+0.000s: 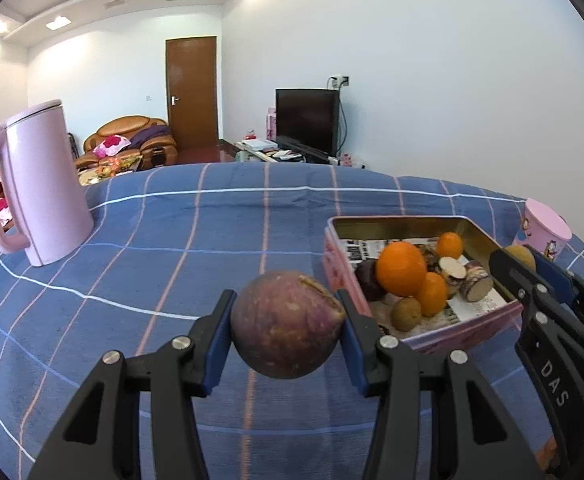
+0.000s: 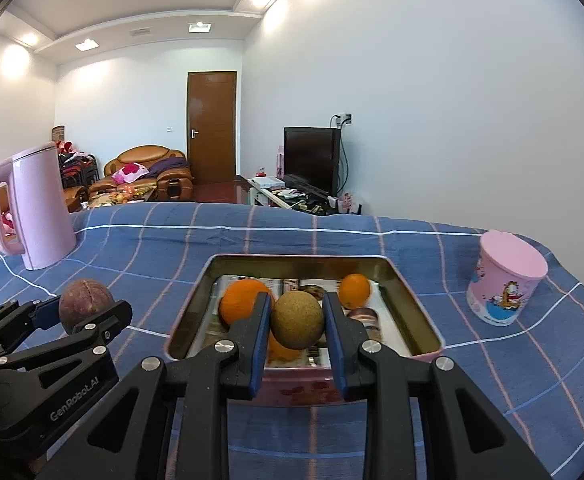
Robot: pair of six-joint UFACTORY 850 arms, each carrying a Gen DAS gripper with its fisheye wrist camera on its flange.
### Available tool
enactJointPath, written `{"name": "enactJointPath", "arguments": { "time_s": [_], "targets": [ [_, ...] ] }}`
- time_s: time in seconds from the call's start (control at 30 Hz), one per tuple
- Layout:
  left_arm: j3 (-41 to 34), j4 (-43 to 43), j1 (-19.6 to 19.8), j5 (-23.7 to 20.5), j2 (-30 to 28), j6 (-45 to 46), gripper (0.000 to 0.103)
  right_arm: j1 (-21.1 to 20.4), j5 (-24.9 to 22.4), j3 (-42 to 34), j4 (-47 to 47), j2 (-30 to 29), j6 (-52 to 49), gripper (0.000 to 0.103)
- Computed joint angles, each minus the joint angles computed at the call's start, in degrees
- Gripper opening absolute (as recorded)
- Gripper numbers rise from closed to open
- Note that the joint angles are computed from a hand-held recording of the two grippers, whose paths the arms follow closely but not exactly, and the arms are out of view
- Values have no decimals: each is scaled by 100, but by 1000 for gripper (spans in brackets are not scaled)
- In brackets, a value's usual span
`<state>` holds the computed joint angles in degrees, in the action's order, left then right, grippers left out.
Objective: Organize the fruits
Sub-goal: 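Lift both held fruits and carry them toward the pink tin, then lower the purple-brown fruit into the tin and open the left gripper while the right gripper releases its fruit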
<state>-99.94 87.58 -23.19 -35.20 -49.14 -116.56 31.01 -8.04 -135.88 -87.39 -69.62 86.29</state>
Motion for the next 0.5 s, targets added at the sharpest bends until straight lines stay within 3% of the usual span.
{"name": "enactJointPath", "arguments": {
  "time_s": [0.3,0.5],
  "targets": [
    [-363,61,-138,125,-211,143,51,-180,-106,217,-755,129,757,28],
    [-720,14,-234,196,-416,398,51,-274,-231,256,-703,162,735,28]
  ]
}}
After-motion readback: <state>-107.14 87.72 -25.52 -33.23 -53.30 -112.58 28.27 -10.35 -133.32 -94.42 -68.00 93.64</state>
